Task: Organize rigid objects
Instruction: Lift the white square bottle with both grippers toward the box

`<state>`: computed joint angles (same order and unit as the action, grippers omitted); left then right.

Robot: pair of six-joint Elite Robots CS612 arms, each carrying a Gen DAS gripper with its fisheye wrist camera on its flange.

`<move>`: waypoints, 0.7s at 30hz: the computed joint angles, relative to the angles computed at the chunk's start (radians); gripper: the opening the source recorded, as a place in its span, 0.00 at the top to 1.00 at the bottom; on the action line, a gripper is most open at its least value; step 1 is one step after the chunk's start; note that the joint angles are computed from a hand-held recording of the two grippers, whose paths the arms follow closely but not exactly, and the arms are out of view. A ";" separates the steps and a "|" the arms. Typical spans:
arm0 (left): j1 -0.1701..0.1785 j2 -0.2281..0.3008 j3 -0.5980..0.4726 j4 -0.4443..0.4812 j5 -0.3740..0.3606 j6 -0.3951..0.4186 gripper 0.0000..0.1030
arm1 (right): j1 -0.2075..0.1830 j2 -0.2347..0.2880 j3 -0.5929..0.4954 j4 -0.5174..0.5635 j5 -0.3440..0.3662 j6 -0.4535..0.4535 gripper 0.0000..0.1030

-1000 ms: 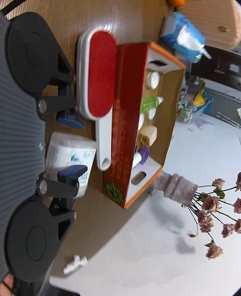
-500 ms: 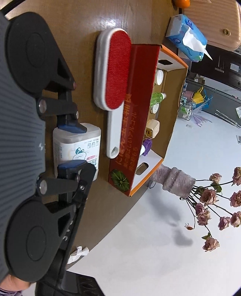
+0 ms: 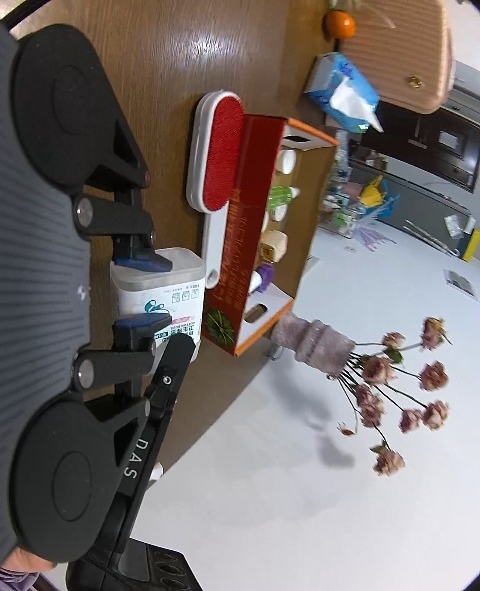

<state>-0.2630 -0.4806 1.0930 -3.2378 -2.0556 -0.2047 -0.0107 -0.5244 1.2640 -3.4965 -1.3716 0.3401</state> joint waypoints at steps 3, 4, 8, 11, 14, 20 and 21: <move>0.003 -0.028 0.054 -0.055 0.005 -0.002 0.76 | 0.006 -0.021 0.037 -0.040 0.001 -0.009 0.71; 0.003 -0.036 0.070 -0.071 0.007 -0.003 0.76 | 0.009 -0.028 0.048 -0.052 0.002 -0.012 0.71; 0.005 -0.065 0.124 -0.131 0.013 -0.005 0.76 | 0.017 -0.051 0.086 -0.094 -0.004 -0.026 0.71; 0.006 -0.082 0.157 -0.169 0.016 -0.003 0.76 | 0.022 -0.066 0.109 -0.119 -0.011 -0.036 0.71; 0.007 -0.095 0.184 -0.203 0.018 -0.003 0.76 | 0.028 -0.077 0.128 -0.142 -0.018 -0.046 0.71; 0.011 -0.109 0.213 -0.240 0.021 -0.010 0.76 | 0.036 -0.087 0.141 -0.160 -0.018 -0.056 0.71; 0.012 -0.109 0.213 -0.242 0.022 -0.010 0.76 | 0.036 -0.087 0.139 -0.160 -0.017 -0.057 0.71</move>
